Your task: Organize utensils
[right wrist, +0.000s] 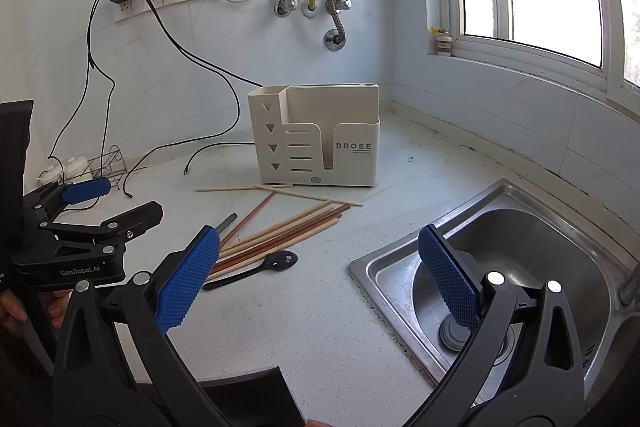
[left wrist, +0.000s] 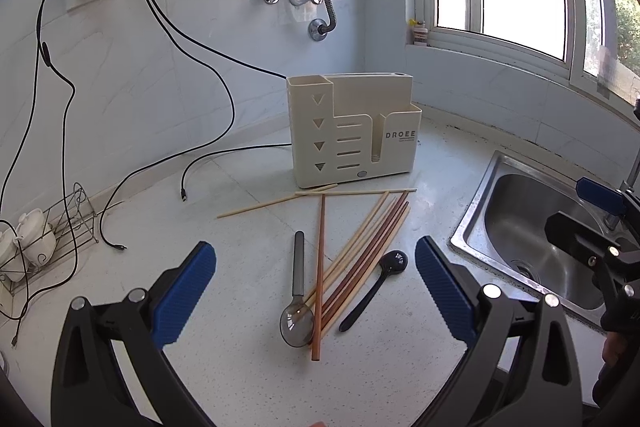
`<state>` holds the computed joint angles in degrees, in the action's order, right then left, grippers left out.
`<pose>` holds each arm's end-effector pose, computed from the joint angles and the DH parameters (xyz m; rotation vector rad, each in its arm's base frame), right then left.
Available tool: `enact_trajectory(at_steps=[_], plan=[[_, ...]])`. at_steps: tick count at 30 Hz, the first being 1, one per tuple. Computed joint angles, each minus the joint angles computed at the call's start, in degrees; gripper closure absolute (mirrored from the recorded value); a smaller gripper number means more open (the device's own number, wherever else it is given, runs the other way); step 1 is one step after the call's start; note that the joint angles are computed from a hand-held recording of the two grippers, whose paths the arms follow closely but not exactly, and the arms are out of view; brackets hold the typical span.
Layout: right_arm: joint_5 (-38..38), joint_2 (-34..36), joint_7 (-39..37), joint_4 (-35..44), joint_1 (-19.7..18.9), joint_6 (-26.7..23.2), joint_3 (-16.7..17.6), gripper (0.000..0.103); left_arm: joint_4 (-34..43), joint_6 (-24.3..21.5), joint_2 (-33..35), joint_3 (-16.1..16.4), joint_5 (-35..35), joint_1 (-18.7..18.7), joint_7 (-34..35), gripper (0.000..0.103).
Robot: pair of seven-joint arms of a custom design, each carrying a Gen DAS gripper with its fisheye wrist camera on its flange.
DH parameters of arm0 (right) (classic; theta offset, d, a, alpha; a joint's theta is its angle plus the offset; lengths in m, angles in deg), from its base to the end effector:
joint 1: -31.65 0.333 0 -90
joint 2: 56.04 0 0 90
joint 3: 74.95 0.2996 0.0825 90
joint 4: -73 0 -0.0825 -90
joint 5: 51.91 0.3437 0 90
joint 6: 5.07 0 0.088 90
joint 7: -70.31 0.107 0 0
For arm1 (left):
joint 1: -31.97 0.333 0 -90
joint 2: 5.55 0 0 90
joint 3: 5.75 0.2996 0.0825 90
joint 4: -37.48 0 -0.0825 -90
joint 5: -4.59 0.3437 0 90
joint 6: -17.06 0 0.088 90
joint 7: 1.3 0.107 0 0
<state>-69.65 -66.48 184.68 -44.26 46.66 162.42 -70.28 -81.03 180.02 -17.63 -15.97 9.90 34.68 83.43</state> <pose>0.4776 0.1952 0.6429 -1.6654 1.3769 -0.7460 0.5035 -0.0807 0.6373 -1.5182 1.7283 -0.8792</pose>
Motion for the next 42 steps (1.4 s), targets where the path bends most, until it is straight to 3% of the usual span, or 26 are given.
enact_trajectory(at_steps=[42], plan=[[1.3, 1.8, -1.5, 1.6, 0.5, -0.6, -0.1, 0.008, 1.0, -0.5, 1.1, 1.1, -1.8, -0.2, 2.3, 0.005]])
